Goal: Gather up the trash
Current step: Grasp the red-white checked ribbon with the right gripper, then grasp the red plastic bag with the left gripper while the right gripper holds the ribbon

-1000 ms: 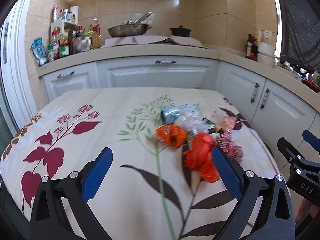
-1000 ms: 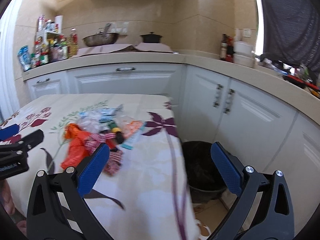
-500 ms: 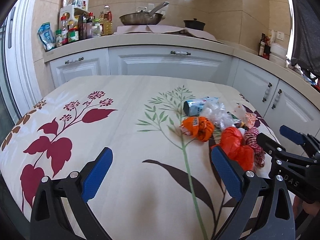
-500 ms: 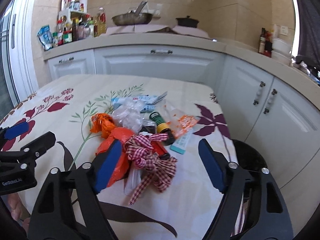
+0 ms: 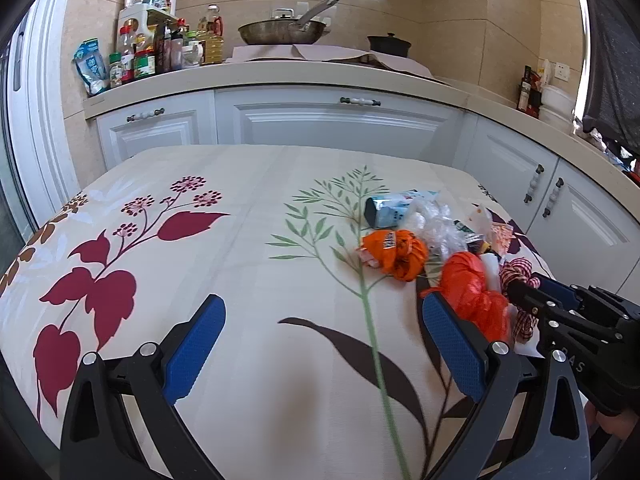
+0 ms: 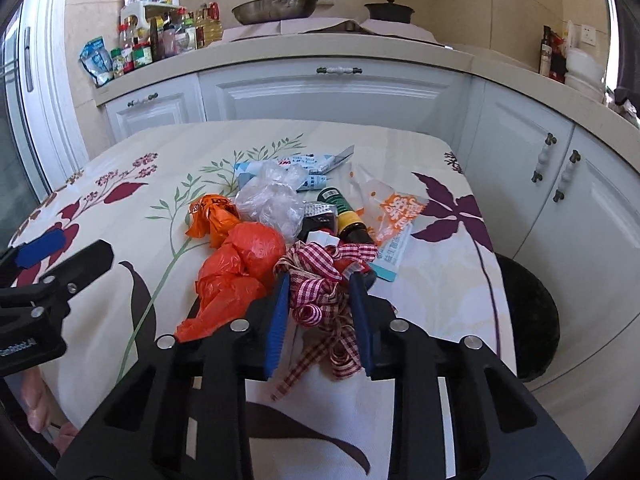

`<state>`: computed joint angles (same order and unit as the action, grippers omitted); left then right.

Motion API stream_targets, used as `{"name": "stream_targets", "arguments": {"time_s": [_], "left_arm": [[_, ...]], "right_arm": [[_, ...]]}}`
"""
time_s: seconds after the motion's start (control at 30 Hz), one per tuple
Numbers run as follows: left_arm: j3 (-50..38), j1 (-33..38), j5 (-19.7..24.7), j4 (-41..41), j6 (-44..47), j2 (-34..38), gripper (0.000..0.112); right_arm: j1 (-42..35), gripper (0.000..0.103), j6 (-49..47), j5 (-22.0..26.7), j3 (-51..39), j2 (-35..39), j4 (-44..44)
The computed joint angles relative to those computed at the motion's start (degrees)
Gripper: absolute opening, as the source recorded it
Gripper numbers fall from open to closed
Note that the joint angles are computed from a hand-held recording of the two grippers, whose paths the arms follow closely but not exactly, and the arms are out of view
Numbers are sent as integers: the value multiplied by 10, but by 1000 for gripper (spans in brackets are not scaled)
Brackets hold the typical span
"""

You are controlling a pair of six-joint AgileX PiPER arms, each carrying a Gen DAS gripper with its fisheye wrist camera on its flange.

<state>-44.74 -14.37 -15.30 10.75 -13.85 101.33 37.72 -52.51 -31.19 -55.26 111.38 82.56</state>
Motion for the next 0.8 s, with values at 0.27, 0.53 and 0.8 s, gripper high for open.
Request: {"name": "stream_targets", "arguments": {"time_s": [0.27,0.53,0.8], "left_arm": [[-2,-54,9,-76,68,-1,96],[-7,-120,8,-200,182,9,96],[-22,-163,-21,-332,317,38,95]], "right_arm": [[4,22,91,-32,82,-56,-60],[-5,22,189,-56,165,-102,-123],[-23,22,246,-57,201,-117,-171]]}}
